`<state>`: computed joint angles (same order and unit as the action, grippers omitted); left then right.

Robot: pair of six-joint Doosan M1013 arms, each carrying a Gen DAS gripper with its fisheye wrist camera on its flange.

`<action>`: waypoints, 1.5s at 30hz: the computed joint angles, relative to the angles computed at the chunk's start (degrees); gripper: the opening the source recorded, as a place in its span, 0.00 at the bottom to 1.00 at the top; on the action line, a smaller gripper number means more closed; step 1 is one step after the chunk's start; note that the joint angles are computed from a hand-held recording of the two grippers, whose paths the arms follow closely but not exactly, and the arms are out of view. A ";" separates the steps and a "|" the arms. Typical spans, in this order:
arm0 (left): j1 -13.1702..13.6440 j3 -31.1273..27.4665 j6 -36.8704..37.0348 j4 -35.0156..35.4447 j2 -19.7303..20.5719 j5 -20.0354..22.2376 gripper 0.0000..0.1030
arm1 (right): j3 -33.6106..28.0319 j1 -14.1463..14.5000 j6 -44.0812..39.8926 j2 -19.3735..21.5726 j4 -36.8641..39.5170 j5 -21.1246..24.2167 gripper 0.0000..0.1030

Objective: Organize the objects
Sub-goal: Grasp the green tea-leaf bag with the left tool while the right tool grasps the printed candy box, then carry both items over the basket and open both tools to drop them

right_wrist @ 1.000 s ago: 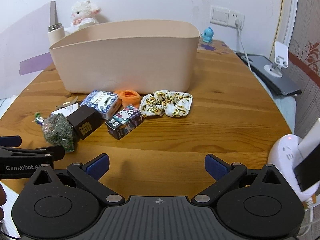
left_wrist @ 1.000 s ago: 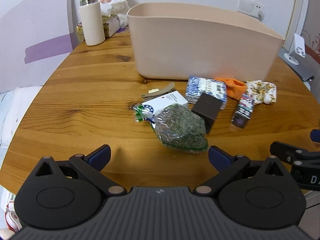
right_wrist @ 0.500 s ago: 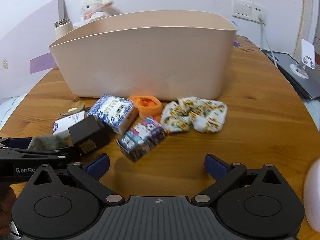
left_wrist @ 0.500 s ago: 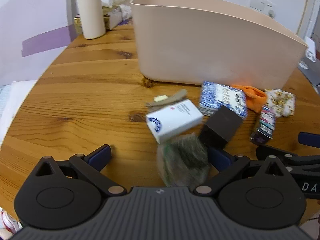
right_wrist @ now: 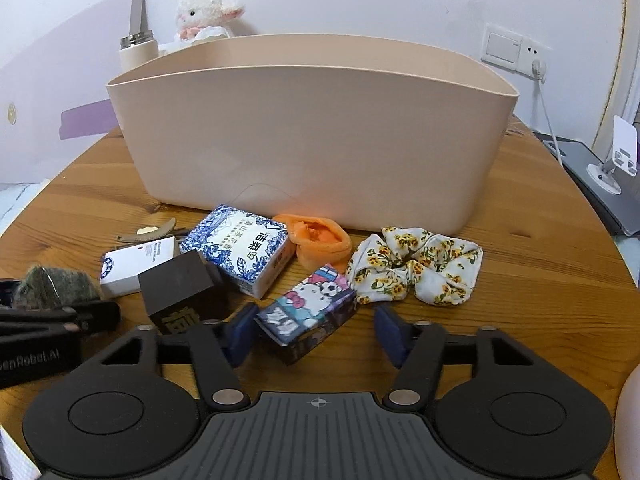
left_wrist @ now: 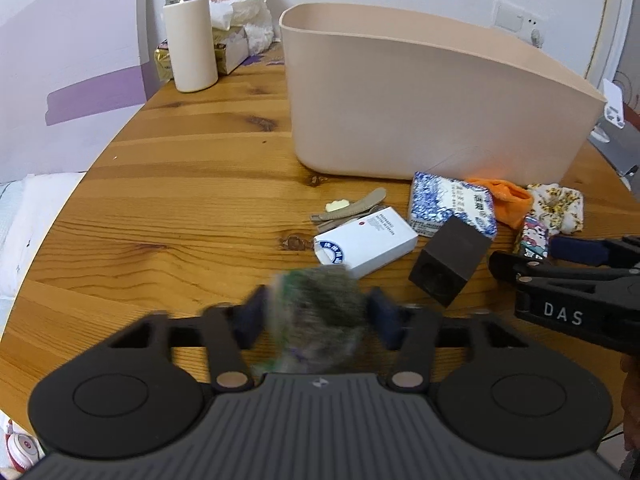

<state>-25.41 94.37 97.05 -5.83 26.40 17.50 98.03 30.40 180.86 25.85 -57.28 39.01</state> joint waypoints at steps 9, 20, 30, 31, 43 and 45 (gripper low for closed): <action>0.65 0.97 9.62 -9.74 -1.06 1.10 0.36 | 2.59 0.95 5.15 -2.24 -0.56 0.08 0.20; 0.97 1.91 19.86 -20.31 -3.77 -4.02 0.36 | 5.44 3.05 17.65 -6.84 -13.38 4.41 0.20; -0.51 -5.56 28.56 -28.16 -1.44 -10.37 0.36 | 2.76 -0.04 19.53 -7.40 -22.85 7.36 0.20; -0.61 -6.95 28.26 -28.28 -0.74 -9.78 0.36 | 2.27 -0.52 19.13 -7.21 -22.88 7.25 0.20; -4.04 -21.32 -2.51 7.24 9.40 2.10 0.36 | -3.29 -5.02 7.21 -3.07 -14.26 3.91 0.20; -4.27 -22.73 -4.27 9.40 10.63 4.29 0.36 | -3.83 -5.45 4.97 -2.44 -12.00 3.54 0.20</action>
<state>-29.68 71.64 92.78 3.56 37.03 21.79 94.20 24.95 185.83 23.42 -69.28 42.55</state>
